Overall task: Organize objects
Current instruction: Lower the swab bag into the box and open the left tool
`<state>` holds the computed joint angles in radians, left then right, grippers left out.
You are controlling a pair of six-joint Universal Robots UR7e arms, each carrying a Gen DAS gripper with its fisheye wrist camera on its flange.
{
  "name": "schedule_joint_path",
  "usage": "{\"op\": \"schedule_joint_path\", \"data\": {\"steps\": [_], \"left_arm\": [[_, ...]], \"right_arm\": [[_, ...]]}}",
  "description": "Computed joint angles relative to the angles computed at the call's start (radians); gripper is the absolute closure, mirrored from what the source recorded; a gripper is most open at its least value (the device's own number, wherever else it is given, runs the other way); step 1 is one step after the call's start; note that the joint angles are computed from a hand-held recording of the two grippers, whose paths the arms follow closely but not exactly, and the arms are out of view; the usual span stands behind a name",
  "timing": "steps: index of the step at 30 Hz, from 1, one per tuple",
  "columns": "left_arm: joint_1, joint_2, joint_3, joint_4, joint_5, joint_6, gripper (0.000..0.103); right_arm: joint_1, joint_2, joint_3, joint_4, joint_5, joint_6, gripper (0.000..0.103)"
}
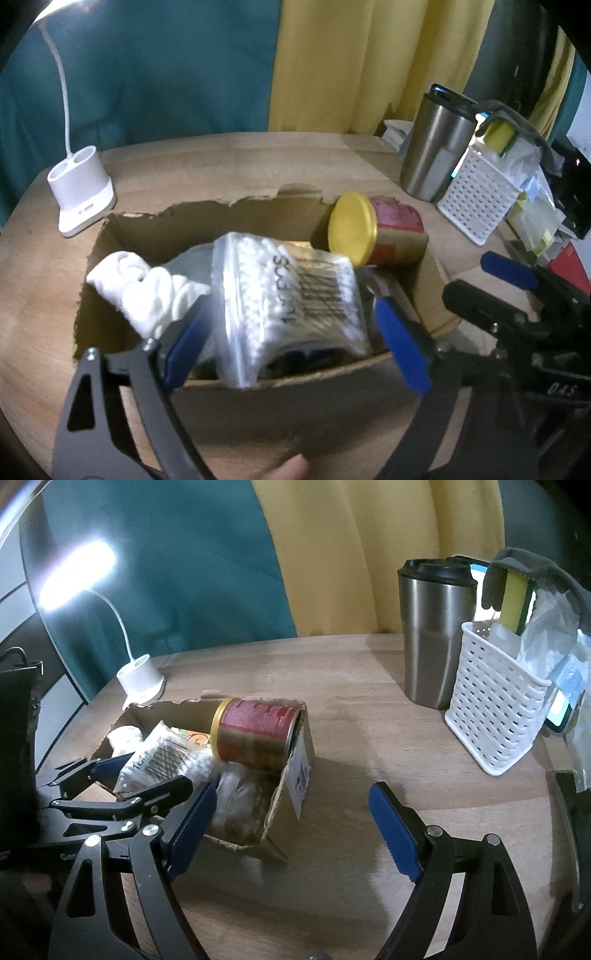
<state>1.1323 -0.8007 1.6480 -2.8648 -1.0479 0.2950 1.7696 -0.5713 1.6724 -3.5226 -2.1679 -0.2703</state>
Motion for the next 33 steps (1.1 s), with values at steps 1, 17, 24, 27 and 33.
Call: {"op": "schedule_joint_path", "data": {"steps": [1, 17, 24, 27, 33], "left_arm": [[-0.001, -0.003, 0.003, -0.002, 0.0, 0.002, 0.013], [-0.002, -0.089, 0.08, -0.06, 0.025, 0.038, 0.013], [0.009, -0.128, 0.109, -0.061, 0.019, 0.046, 0.013], [0.013, -0.143, 0.121, -0.065, 0.013, 0.052, 0.013], [0.018, -0.173, 0.146, -0.078, 0.011, 0.065, 0.013]], "right_arm": [[0.003, -0.001, 0.002, -0.002, -0.004, 0.001, 0.016], [0.058, 0.012, 0.0, -0.014, -0.058, 0.008, 0.016], [0.088, 0.035, -0.022, -0.006, -0.081, 0.008, 0.016], [0.099, 0.043, -0.028, -0.008, -0.09, 0.011, 0.016], [0.124, 0.058, -0.038, -0.004, -0.113, 0.011, 0.016]]}}
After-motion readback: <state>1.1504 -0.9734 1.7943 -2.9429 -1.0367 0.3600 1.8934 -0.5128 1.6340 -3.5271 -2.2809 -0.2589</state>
